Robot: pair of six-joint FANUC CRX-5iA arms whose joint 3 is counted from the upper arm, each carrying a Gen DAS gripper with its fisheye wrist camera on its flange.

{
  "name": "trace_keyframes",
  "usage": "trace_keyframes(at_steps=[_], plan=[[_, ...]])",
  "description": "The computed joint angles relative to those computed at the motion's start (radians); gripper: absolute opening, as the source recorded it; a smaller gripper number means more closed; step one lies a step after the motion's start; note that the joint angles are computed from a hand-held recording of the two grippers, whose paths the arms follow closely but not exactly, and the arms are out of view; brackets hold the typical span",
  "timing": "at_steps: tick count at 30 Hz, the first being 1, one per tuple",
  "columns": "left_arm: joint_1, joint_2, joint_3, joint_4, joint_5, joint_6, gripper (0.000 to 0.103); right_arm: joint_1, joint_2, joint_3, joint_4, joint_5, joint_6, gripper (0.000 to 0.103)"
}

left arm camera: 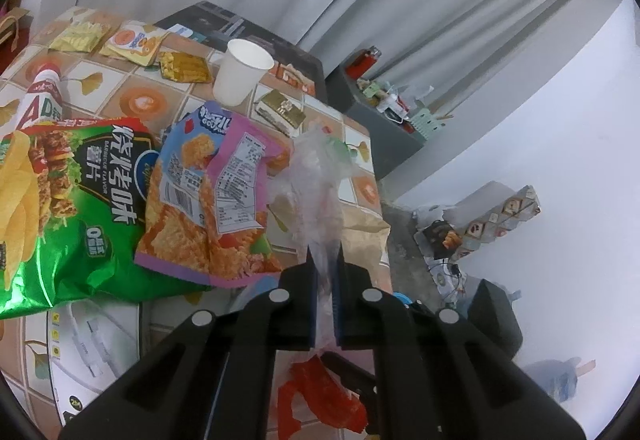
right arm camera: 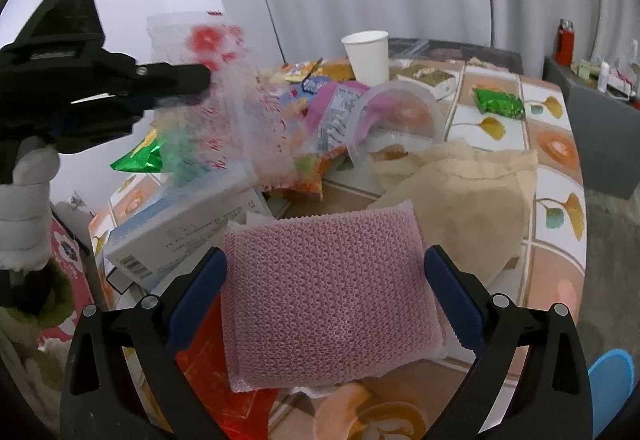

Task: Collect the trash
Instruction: 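Grasp the clear plastic bag with the left tool while the right tool reaches the pink sponge, then grasp the pink mesh sponge with the right tool and lift it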

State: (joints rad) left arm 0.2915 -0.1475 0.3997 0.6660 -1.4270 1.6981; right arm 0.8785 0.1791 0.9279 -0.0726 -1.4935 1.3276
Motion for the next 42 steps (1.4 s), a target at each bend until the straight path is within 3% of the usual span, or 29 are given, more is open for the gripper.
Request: trace_keyframes(at_steps=[6, 9, 12, 18, 21, 27, 31, 38, 42], plan=[[0.036, -0.037, -0.045, 0.055, 0.021, -0.045, 0.006, 0.002, 0.026, 0.049, 0.010, -0.048, -0.056, 0.085], [0.062, -0.058, -0.072, 0.083, 0.026, -0.061, 0.006, 0.009, 0.027, 0.062, 0.020, -0.055, -0.075, 0.062], [0.085, -0.073, -0.094, 0.107, 0.027, -0.075, 0.006, 0.018, 0.037, 0.087, 0.044, -0.076, -0.110, 0.059], [0.129, -0.102, -0.135, 0.149, 0.026, -0.097, 0.006, 0.034, 0.007, 0.073, 0.084, -0.068, -0.236, 0.062], [0.153, -0.112, -0.153, 0.168, 0.025, -0.109, 0.006, 0.001, -0.065, -0.001, 0.044, -0.018, -0.418, 0.066], [0.167, -0.116, -0.176, 0.196, 0.015, -0.123, 0.005, -0.176, -0.220, -0.224, -0.269, 0.115, -0.792, 0.071], [0.169, -0.118, -0.189, 0.211, 0.013, -0.129, 0.005, -0.201, -0.232, -0.275, -0.340, 0.139, -0.866, 0.071], [0.179, -0.119, -0.205, 0.230, 0.014, -0.129, 0.006, -0.214, -0.175, -0.247, -0.373, 0.172, -0.883, 0.070], [0.183, -0.122, -0.214, 0.236, 0.014, -0.130, 0.005, -0.218, -0.155, -0.233, -0.377, 0.185, -0.899, 0.059]])
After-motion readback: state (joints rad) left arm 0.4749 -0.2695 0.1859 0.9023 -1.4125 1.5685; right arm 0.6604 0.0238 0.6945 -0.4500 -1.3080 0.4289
